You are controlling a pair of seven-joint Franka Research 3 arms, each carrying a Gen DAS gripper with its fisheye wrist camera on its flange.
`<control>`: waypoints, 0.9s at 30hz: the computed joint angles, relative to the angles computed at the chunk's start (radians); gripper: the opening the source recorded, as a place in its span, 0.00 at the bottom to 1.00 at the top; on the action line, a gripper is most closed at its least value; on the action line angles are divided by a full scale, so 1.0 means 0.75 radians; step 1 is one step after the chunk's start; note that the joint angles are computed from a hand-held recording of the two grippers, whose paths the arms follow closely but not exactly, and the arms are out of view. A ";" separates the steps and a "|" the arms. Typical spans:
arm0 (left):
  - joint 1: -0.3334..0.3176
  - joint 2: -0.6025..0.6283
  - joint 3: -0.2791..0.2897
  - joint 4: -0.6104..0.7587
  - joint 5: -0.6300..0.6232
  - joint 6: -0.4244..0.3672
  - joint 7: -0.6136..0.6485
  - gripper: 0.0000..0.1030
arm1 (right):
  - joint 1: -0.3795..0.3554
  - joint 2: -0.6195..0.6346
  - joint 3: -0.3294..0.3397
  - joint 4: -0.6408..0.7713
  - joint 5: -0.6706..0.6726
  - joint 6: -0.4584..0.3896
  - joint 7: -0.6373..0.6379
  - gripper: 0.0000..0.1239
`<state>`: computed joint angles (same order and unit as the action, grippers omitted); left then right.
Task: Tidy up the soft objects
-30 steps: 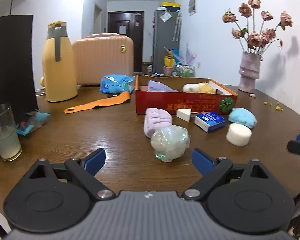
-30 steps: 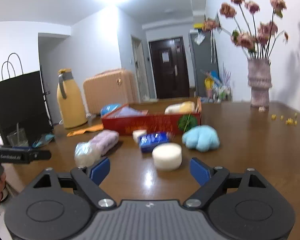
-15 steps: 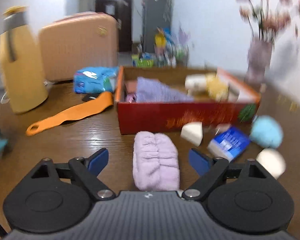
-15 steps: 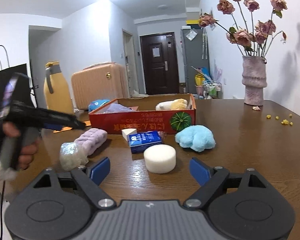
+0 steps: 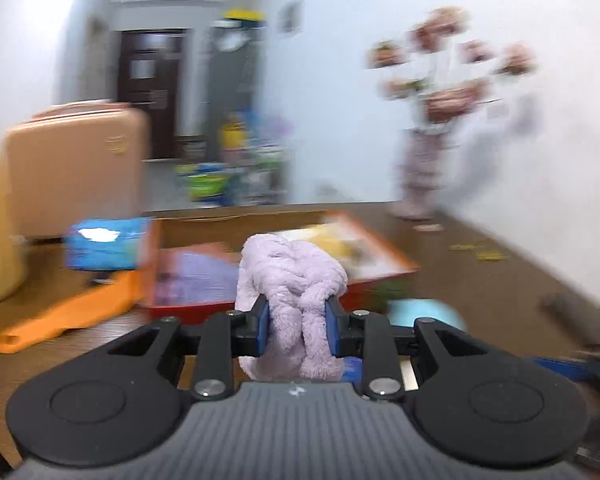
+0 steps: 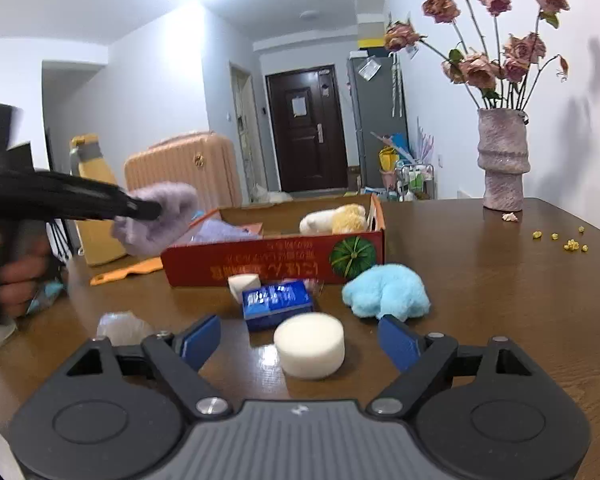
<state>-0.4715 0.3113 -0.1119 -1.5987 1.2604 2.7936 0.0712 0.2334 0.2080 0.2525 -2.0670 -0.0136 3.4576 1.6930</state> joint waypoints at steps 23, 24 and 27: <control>-0.070 -0.224 -0.001 -0.500 0.260 0.046 -0.558 0.59 | -0.822 0.347 0.927 0.189 -0.636 -0.342 0.260 0.48; -0.052 -0.237 -0.003 -0.507 0.385 0.106 -0.733 0.59 | -0.806 0.344 0.916 0.186 -0.614 -0.342 0.256 0.48; 0.007 -0.232 -0.035 -0.478 0.561 0.196 -0.974 0.59 | -0.770 0.304 0.877 0.151 -0.538 -0.308 0.264 0.48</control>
<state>-0.4660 0.1373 -0.1381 -1.9569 1.6810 2.9406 -0.6596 -0.3444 0.4358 0.9101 -1.9536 -0.4170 3.2266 1.8913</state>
